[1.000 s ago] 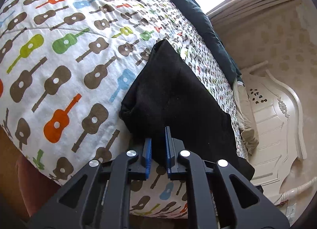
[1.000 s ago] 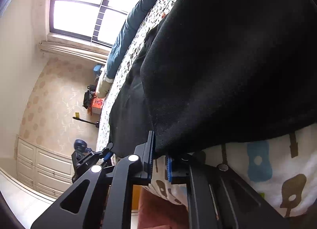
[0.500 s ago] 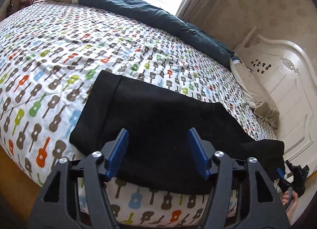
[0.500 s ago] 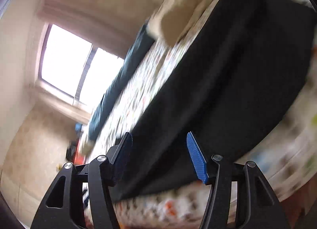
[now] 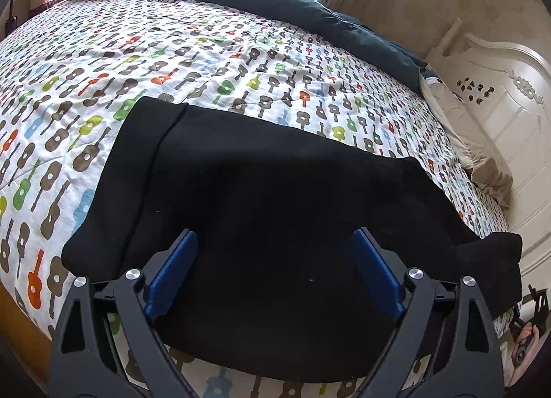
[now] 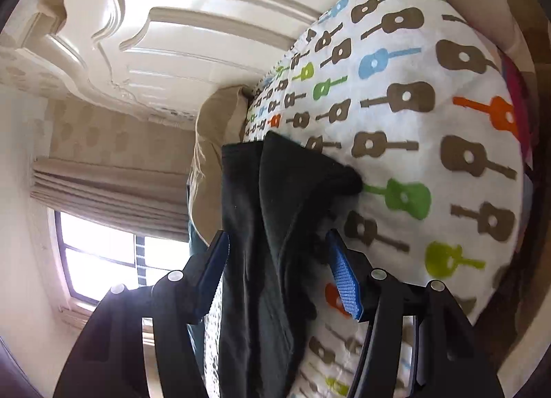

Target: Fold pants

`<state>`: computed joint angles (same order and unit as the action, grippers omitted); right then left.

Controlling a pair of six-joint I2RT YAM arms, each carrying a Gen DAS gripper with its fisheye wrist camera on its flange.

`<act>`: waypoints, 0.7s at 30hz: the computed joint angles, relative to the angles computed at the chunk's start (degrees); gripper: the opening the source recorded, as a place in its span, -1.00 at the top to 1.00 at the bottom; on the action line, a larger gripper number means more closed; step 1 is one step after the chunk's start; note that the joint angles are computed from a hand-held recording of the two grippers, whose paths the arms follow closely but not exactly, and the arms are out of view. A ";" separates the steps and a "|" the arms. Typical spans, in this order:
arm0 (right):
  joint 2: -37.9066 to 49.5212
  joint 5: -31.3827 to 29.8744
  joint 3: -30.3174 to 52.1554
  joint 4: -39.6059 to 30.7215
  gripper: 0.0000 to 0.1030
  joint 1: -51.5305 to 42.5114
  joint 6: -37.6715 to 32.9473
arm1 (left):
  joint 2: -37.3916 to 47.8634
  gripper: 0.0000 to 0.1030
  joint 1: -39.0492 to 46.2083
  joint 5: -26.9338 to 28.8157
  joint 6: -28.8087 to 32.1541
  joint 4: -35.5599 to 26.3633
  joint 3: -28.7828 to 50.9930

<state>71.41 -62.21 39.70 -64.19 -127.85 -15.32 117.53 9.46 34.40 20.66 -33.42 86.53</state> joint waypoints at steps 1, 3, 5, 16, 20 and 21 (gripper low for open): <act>-0.68 -0.16 -1.39 5.04 -0.10 0.60 5.77 | -0.43 -0.78 -0.30 -0.68 0.12 0.82 -0.79; 0.48 0.13 -2.45 10.34 0.34 0.60 9.04 | -1.03 -0.79 -0.67 -1.61 0.49 2.06 -1.94; -0.94 1.63 -0.62 11.83 0.88 2.50 7.76 | -1.30 -0.79 -0.83 -2.09 0.87 2.84 -2.55; 4.23 6.38 1.62 12.82 0.81 -0.33 -6.31 | 0.04 -0.89 -0.37 0.01 -1.59 2.92 -1.51; -6.49 8.62 1.45 12.68 0.36 -5.33 -1.50 | -0.45 -0.90 -0.56 -0.30 -0.44 3.82 -2.53; -7.78 7.18 1.91 11.32 0.33 -5.77 -1.72 | -0.51 -0.90 -0.59 -0.33 -0.34 3.99 -2.69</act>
